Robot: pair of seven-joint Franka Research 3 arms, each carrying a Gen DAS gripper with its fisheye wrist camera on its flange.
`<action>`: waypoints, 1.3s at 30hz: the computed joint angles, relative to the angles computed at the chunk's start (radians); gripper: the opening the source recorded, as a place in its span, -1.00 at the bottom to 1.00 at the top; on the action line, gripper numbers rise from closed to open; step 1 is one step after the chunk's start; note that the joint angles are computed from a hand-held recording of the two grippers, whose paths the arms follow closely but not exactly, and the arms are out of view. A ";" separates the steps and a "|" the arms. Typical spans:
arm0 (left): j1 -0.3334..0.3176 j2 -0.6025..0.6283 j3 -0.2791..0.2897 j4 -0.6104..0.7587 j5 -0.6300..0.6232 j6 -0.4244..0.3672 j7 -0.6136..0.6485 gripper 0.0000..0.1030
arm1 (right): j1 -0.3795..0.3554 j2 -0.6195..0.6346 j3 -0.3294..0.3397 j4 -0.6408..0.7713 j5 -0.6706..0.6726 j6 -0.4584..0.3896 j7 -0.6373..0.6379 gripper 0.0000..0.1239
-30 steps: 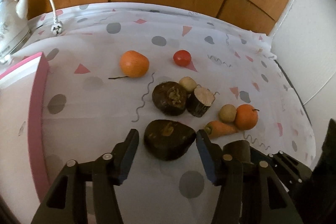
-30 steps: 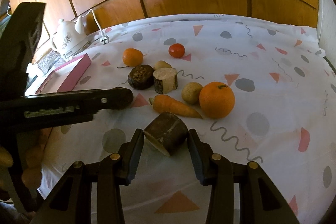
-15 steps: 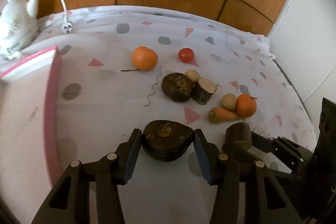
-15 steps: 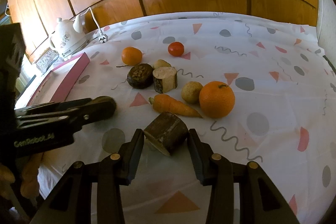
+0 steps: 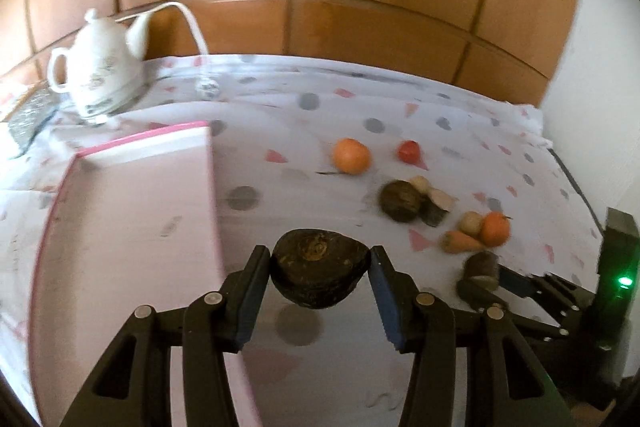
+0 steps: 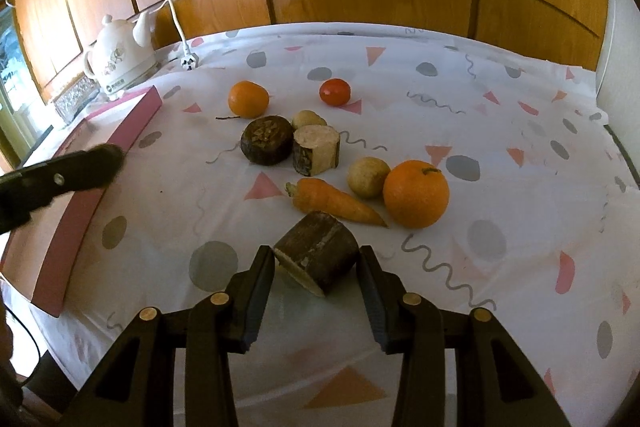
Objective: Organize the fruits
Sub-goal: 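Lower the avocado into the pink tray with the left tool while the right tool drops the yam slice there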
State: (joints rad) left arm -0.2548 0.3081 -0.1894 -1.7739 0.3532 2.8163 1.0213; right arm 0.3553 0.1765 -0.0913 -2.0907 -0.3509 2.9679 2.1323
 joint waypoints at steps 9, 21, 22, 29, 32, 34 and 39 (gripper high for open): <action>-0.025 -0.072 0.121 -0.068 0.275 -0.041 -0.311 -0.01 | 0.000 0.015 0.061 0.054 0.092 -0.008 -0.121 -0.31; 0.068 -0.143 0.113 -0.134 0.483 -0.114 -0.579 0.00 | 0.008 0.162 0.195 0.326 0.404 -0.073 -0.555 -0.31; 0.075 -0.145 0.109 -0.136 0.486 -0.118 -0.586 0.00 | 0.012 0.181 0.203 0.359 0.426 -0.089 -0.582 -0.31; 0.103 -0.162 0.099 -0.150 0.535 -0.118 -0.648 0.00 | 0.071 0.316 0.189 0.568 0.491 -0.210 -0.628 -0.31; 0.107 -0.179 0.101 -0.159 0.580 -0.120 -0.699 0.13 | 0.100 0.361 0.170 0.636 0.477 -0.260 -0.628 -0.31; 0.109 -0.195 0.100 -0.167 0.620 -0.128 -0.743 0.27 | 0.109 0.383 0.165 0.669 0.473 -0.288 -0.625 -0.30; 0.127 -0.216 0.086 -0.173 0.653 -0.124 -0.776 0.33 | 0.126 0.367 0.146 0.636 0.467 -0.246 -0.591 -0.15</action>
State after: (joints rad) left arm -0.1282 0.0920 -0.1033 -1.9467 1.0067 2.6920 0.2449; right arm 0.4810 0.5432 0.0545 -1.4551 0.1165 2.7216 1.5417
